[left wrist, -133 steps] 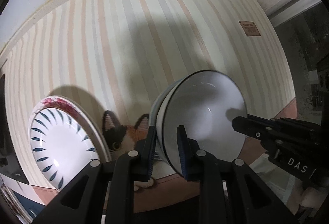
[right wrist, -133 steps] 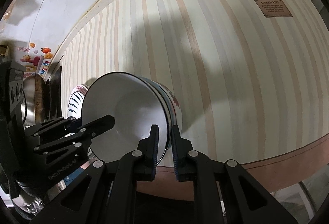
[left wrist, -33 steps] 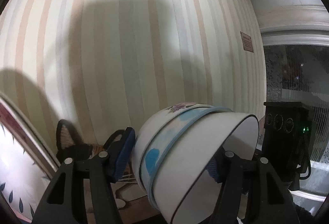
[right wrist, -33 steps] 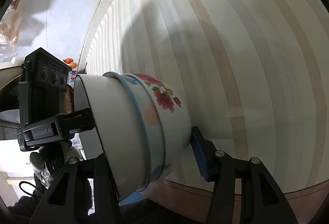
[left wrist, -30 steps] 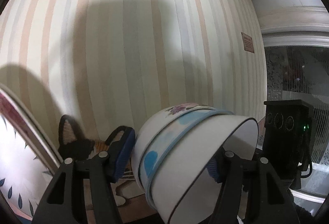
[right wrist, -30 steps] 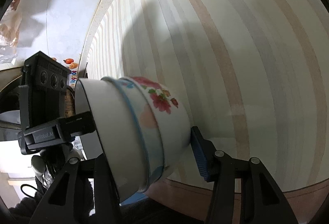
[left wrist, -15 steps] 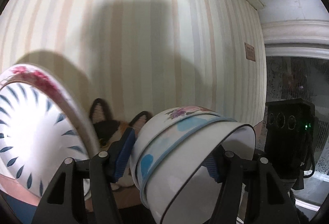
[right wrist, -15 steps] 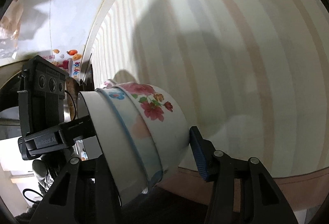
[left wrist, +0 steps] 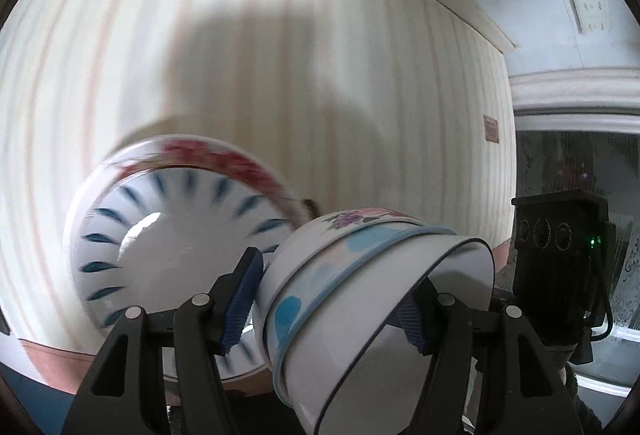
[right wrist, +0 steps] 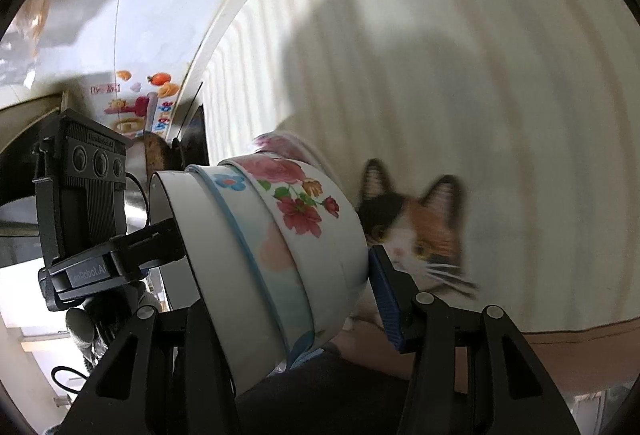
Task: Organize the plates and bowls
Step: 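Lift the bowl stack with both tools and lower it onto the plates, then open both tools and pull them back from the bowls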
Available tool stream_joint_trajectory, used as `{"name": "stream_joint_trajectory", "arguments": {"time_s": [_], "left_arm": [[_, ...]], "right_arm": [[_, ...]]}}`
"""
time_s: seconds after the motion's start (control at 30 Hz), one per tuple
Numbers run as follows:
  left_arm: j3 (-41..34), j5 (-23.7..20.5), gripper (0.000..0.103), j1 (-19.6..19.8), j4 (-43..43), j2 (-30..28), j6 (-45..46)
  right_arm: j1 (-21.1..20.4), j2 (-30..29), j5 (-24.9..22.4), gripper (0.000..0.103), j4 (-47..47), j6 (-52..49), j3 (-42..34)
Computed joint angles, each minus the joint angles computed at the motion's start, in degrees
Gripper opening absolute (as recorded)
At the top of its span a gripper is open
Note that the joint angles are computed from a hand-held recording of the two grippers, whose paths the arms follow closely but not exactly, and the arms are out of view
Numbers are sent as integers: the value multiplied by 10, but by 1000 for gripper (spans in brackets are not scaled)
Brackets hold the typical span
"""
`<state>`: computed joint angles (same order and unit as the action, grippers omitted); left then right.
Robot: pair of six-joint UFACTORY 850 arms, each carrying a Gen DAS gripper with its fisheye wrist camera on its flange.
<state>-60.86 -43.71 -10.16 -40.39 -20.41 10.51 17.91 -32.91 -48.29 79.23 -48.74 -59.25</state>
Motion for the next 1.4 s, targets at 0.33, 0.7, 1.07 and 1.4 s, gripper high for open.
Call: {"name": "stream_joint_trajectory", "arguments": {"time_s": [0.33, 0.7, 1.07, 1.4], "left_arm": [[35, 11, 60, 53, 6, 8, 0], [47, 12, 60, 76, -14, -3, 21], [55, 12, 60, 85, -10, 0, 32], [62, 52, 59, 63, 94, 35, -47]], "right_arm": [[72, -73, 1, 52, -12, 34, -97], [100, -113, 11, 52, -49, 75, -151], [103, -128, 10, 52, -66, 96, -172], [106, -108, 41, 54, -86, 105, -162]]}}
